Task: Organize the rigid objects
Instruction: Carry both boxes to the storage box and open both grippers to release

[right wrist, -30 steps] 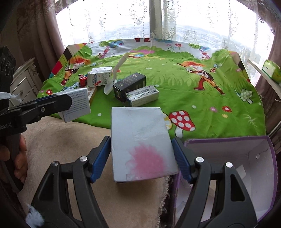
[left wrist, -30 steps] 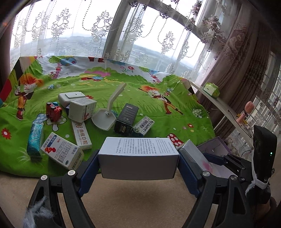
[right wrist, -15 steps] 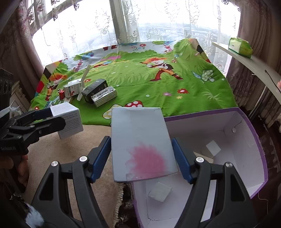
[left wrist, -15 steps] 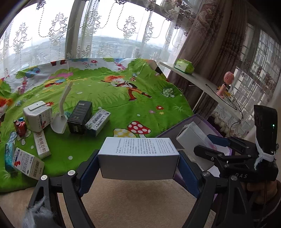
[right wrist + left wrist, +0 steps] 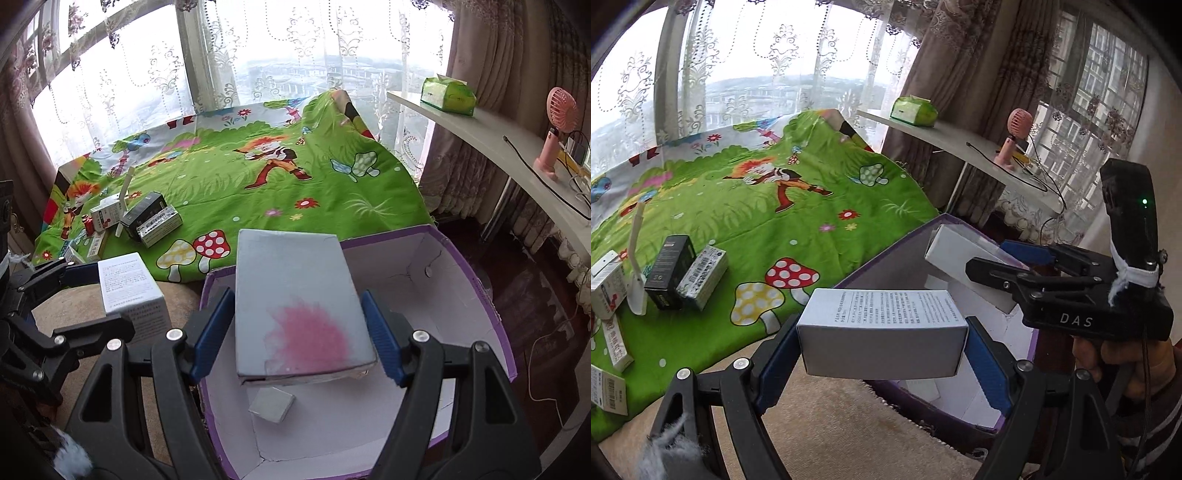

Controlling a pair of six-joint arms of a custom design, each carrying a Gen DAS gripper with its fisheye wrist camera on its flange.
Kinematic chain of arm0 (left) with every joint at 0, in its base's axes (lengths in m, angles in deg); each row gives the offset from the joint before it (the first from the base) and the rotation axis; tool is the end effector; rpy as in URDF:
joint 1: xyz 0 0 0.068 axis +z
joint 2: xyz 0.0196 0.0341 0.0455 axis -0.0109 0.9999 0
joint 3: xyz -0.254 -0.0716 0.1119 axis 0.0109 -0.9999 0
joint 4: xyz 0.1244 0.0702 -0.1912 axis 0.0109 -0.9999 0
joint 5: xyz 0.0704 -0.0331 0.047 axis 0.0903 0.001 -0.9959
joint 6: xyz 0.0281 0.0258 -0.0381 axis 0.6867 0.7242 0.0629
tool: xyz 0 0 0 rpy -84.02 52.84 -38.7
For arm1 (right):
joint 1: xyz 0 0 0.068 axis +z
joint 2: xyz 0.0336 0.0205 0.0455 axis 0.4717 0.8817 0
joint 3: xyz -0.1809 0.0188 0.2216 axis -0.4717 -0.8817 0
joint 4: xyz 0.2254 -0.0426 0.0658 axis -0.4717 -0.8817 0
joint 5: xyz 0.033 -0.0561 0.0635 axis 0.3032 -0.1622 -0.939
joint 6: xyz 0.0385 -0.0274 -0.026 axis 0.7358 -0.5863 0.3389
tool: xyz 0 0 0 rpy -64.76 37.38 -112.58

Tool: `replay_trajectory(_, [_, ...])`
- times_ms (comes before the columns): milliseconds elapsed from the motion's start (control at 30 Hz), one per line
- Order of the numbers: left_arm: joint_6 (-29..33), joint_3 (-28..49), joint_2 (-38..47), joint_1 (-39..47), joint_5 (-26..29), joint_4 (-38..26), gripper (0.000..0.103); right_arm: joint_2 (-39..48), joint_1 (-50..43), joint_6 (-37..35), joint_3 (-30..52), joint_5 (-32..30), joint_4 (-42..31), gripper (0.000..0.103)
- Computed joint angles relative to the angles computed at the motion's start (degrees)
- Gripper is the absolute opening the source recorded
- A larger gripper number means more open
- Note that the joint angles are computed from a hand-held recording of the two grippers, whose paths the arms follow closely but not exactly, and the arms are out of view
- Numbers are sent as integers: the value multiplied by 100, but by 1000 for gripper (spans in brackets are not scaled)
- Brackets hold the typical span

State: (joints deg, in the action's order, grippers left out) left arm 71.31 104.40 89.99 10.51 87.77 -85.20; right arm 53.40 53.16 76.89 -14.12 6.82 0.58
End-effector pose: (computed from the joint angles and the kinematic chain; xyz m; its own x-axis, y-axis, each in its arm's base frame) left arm 0.3402 0.0427 0.1228 -0.6254 0.3435 -0.7006 0.6509 0.7249 -0.2256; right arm 0.2906 0.1244 0.1249 -0.6970 0.0967 -0.7105 0.0545 0.9951 0.0820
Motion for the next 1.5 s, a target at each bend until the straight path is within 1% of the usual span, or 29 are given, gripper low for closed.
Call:
replay_trajectory(133, [47,-48,-52,-159,121,-81,86,-149,-137,-8,-159,-34,30,74])
replay_trajectory(233, [140,-57,-91,-265,226,-209,88,-308,-202,-22,-259,-55,6,74])
replay_trajectory(333, [68,-95,-111,-342,205,-162,93,-416,-240,-37,-300,-67,-30,74])
replay_trajectory(433, [-55,-86,-96,-297,185,-113,93,-459,-267,-25,-328,-103,-40,77])
replay_trajectory(633, [-238,15,-18,-89,292,-159,93,-391,-267,9,-300,-170,-34,78])
replay_trajectory(1033, [-454,-63,-43,275,342,107,93,-358,-148,-39,-284,-222,43,78])
replay_trajectory(1267, [-570,175,129,693,409,6,93,-147,146,-116,-35,-126,-76,78])
replay_trajectory(1500, [-662,579,439,1279,608,-254,93,39,329,-38,131,-349,-79,78])
